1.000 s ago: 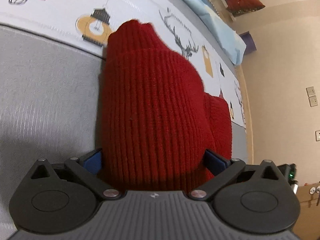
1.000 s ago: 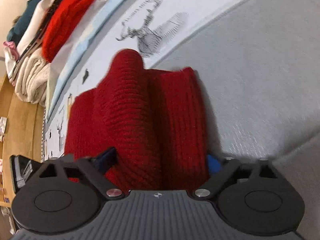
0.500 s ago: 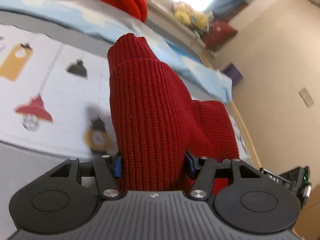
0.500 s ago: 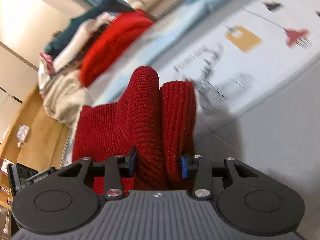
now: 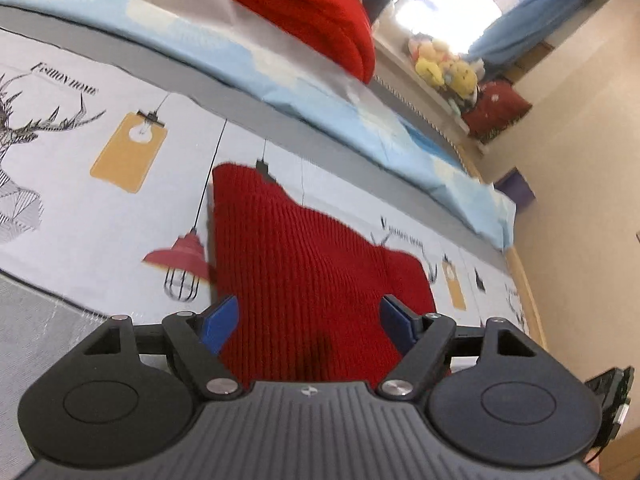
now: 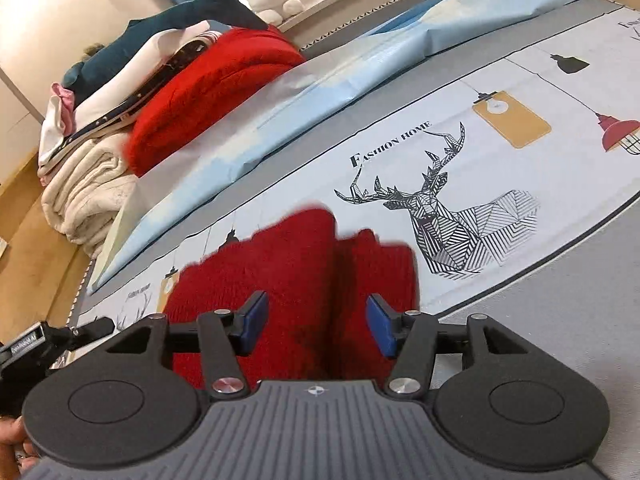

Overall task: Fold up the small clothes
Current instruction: 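Release the sweater and pull both grippers back from it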

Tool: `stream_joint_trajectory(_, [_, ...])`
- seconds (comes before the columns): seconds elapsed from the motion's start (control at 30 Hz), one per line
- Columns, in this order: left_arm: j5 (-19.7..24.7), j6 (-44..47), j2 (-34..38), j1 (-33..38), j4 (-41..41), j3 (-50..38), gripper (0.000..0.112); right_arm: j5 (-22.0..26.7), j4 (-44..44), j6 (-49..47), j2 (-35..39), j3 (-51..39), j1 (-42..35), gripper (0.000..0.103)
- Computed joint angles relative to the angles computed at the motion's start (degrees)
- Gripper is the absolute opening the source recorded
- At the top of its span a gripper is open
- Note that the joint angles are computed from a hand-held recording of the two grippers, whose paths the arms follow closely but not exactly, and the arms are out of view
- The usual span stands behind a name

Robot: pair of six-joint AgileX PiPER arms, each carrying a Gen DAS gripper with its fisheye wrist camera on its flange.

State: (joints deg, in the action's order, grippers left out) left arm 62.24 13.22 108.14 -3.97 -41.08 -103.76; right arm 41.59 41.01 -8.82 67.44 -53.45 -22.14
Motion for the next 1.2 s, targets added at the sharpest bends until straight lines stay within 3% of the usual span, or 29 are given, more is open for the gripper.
stream_joint_trajectory(0.1, [3.73, -0.26, 0.71, 1.09, 0.55, -0.55, 0.081, 7.7, 2.41, -4.42, 0.31, -0.4, -2.25, 0.072])
stream_joint_trajectory(0.23, [5.24, 1.15, -0.03, 1.78, 2.54, 3.63, 0.081, 10.21, 0.0, -3.98, 0.48, 0.25, -0.19, 0.071])
stream_joint_trajectory(0.27, [5.27, 1.16, -0.31, 1.5, 3.04, 4.41, 0.081, 10.67, -0.01, -4.1, 0.41, 0.42, 0.5, 0.067])
stream_joint_trajectory(0.33, [6.0, 1.21, -0.88, 0.83, 3.8, 5.56, 0.081, 10.14, -2.22, -3.49, -0.41, 0.85, 2.83, 0.018])
stream_joint_trajectory(0.43, [5.82, 2.3, -2.17, -0.54, 4.4, 7.21, 0.081, 7.13, 4.1, -5.47, -5.48, 3.63, 0.49, 0.017])
stream_joint_trajectory(0.5, [4.41, 2.95, -3.08, -2.12, 6.89, 8.38, 0.081, 7.05, 5.74, -6.72, -6.88, 3.64, -0.8, 0.017])
stream_joint_trajectory(0.6, [4.3, 0.55, -2.74, -6.11, 16.84, 8.73, 0.083, 9.51, -6.44, 2.22, -2.65, 1.66, 2.32, 0.018])
stream_joint_trajectory(0.8, [3.0, 3.16, -6.12, -6.84, 16.52, 11.72, 0.083, 11.74, -9.71, 5.78, -3.5, 0.0, 2.09, 0.035])
stream_joint_trajectory(0.97, [1.61, 0.73, -8.31, -11.26, 26.76, 15.83, 0.087, 15.82, -17.39, 7.53, -1.11, -1.43, 4.12, 0.048])
stream_joint_trajectory(1.03, [-0.39, -0.72, -10.74, -12.44, 29.38, 17.59, 0.087, 16.99, -23.11, 11.02, -0.64, -1.49, 6.41, 0.058])
stream_joint_trajectory(1.2, [-4.34, -5.0, -22.23, -16.04, 38.61, 21.77, 0.092, 16.28, -31.13, 18.6, -9.35, -2.39, 11.61, 0.056])
